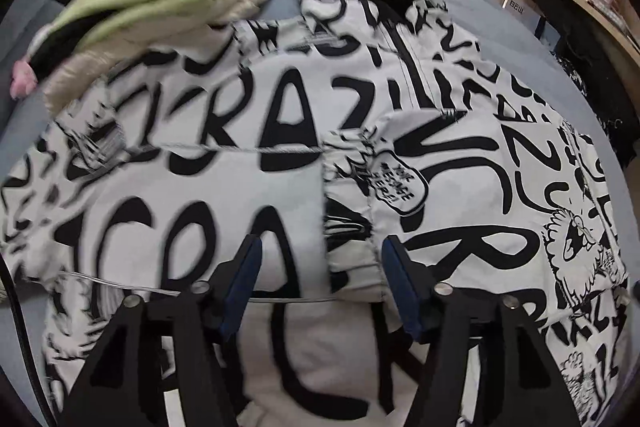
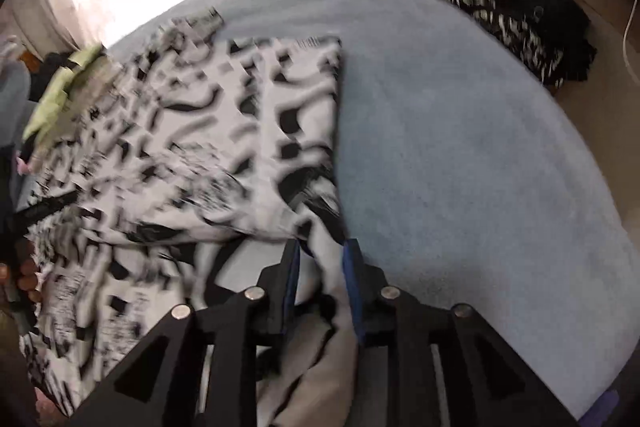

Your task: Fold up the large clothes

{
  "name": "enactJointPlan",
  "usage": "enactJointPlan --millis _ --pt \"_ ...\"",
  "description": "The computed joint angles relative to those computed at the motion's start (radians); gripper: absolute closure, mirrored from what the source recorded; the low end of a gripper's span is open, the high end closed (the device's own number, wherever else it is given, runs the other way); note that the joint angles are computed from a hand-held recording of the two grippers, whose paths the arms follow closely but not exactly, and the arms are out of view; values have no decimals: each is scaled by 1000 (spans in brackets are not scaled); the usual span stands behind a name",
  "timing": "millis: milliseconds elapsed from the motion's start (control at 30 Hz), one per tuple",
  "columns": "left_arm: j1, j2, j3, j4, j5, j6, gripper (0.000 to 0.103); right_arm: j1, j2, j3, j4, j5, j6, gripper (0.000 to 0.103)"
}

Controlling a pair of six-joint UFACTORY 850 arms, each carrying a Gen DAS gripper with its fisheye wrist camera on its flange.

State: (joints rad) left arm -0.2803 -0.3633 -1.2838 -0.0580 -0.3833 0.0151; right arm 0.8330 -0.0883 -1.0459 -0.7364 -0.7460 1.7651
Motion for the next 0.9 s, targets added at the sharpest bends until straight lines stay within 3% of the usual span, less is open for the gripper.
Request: enactJointPlan --millis 67,133,200,300,367,433,567,667,733,800,833,900 --pt "-2 25 23 1 30 19 40 15 -19 -40 -42 -29 24 78" --pt "-6 51 44 -120 39 133 40 20 -60 -98 -61 -41 21 78" --pt "-14 62 50 -225 35 201 42 13 -104 -147 -59 13 -4 78" --pt "-30 41 23 -296 -21 169 54 -1 -218 -265 -7 35 -98 78" --pt "-42 22 14 -360 -41 189 54 -8 -282 -327 25 91 -138 78" --pt "-65 6 14 -302 -35 130 54 -20 -349 -389 77 139 -198 78" --pt "-105 -12 39 -76 24 -23 54 -30 -429 -450 187 121 -318 78" --pt "-111 -12 45 -3 46 -62 54 -45 -411 -397 190 152 -291 81" --pt "-108 -19 34 44 41 -102 54 -50 -375 -348 124 101 -196 81" --pt "-94 -26 22 -29 28 -30 54 -54 -337 -295 67 10 -100 81" --pt "-90 -27 19 -59 25 0 54 -63 -305 -243 41 8 -39 81" --pt "-91 -26 21 -50 29 0 54 -89 -228 -140 25 98 63 103"
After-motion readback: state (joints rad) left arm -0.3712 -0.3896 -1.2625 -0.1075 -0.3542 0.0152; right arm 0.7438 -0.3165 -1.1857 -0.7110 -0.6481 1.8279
